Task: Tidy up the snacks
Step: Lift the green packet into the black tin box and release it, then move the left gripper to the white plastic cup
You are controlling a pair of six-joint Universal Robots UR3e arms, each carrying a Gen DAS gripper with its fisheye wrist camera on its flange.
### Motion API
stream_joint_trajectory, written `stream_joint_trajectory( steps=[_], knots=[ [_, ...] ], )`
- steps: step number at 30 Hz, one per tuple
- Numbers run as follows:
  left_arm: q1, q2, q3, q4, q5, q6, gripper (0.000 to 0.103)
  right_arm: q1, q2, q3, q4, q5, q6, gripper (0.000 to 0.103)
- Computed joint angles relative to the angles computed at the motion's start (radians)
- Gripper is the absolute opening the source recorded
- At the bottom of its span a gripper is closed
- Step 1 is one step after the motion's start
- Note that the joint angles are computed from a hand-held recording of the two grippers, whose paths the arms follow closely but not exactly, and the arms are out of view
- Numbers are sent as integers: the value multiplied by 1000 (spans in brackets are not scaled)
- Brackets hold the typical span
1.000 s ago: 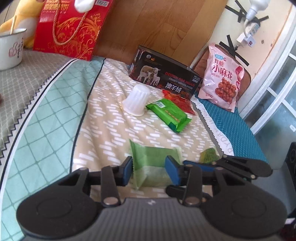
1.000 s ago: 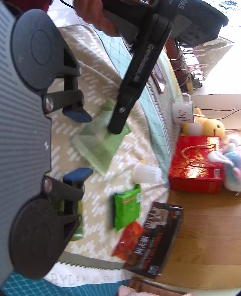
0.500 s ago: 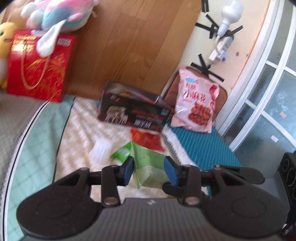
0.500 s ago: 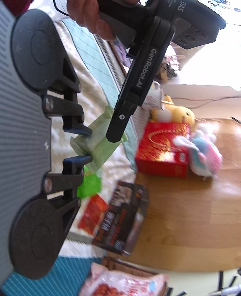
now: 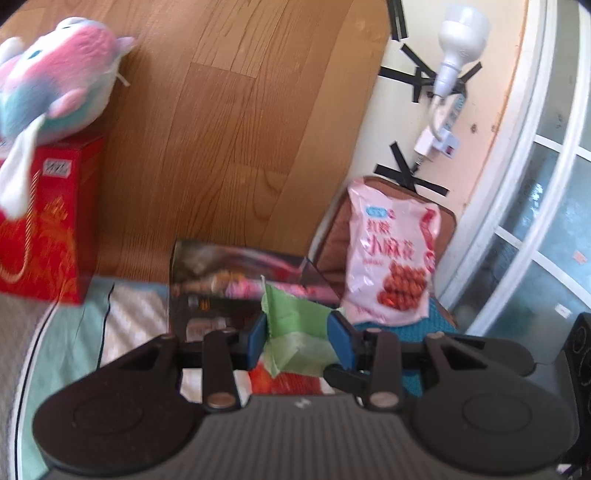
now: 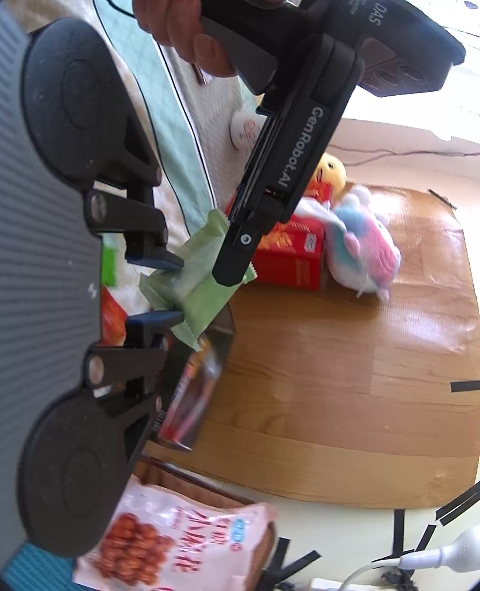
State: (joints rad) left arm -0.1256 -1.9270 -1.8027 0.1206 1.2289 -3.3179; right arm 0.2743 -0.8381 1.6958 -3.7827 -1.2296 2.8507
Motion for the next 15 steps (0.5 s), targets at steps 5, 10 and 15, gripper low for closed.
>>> stream_joint_trajectory(
  steps=[5, 10, 15],
  knots=[
    [14, -232, 363, -165, -1, -9, 36, -18, 142, -359, 200, -16, 5, 27],
    [4, -486, 763, -372, 71, -11, 39, -22, 354, -804, 477, -49, 17, 24],
    [47, -458, 682, -297, 43, -43, 41, -49, 383, -842, 491, -24, 110, 25]
  ],
)
